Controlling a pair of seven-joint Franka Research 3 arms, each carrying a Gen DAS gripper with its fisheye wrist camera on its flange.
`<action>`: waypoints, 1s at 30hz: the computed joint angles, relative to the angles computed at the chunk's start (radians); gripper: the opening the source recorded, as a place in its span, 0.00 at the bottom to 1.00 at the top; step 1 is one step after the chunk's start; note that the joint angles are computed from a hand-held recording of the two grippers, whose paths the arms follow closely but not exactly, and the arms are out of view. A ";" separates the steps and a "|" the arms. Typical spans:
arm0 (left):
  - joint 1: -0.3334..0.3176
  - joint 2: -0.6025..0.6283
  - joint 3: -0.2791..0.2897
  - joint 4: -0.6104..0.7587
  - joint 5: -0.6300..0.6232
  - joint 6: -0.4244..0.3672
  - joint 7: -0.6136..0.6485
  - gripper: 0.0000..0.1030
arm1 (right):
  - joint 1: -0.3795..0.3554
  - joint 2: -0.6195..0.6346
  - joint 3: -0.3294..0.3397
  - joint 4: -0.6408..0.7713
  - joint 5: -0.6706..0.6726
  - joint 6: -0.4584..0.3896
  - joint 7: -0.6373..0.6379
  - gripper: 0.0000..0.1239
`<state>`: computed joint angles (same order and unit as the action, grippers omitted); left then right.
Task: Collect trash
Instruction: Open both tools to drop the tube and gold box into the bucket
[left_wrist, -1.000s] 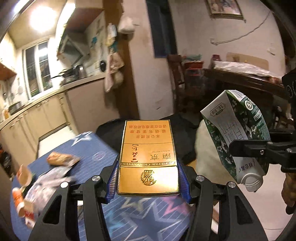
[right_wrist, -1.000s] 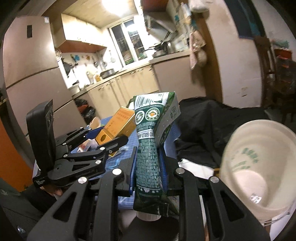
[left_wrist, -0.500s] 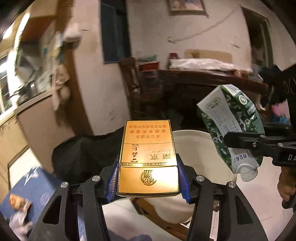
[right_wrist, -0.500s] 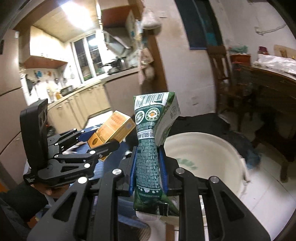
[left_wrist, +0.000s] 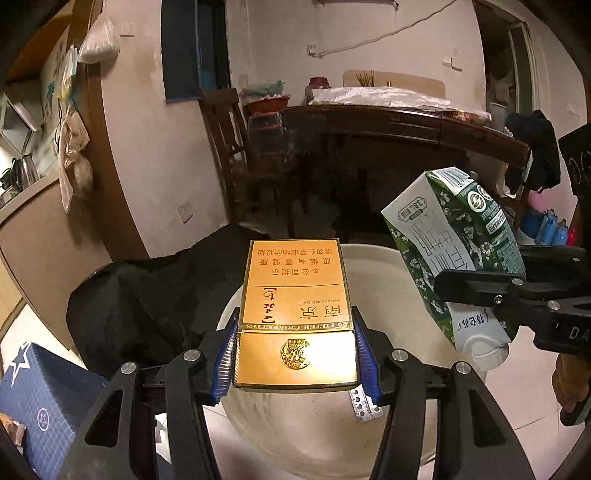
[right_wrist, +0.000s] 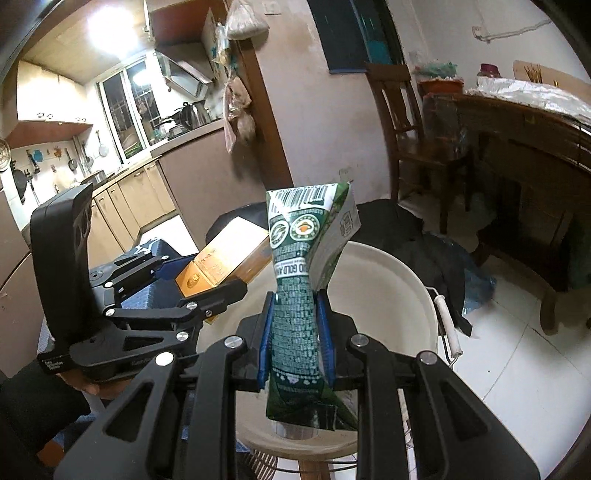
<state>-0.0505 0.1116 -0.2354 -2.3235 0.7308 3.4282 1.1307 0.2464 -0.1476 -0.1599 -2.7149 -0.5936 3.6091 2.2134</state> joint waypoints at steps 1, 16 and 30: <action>-0.005 0.004 0.003 0.003 -0.007 -0.005 0.006 0.55 | 0.001 0.005 -0.006 0.008 -0.012 -0.005 0.008 0.16; -0.063 0.038 0.035 0.010 -0.143 -0.041 0.156 0.56 | -0.018 0.051 -0.036 0.108 -0.335 -0.089 0.300 0.20; -0.141 0.013 0.081 -0.031 -0.315 -0.016 0.315 0.56 | -0.037 0.020 -0.016 0.064 -0.274 -0.061 0.241 0.23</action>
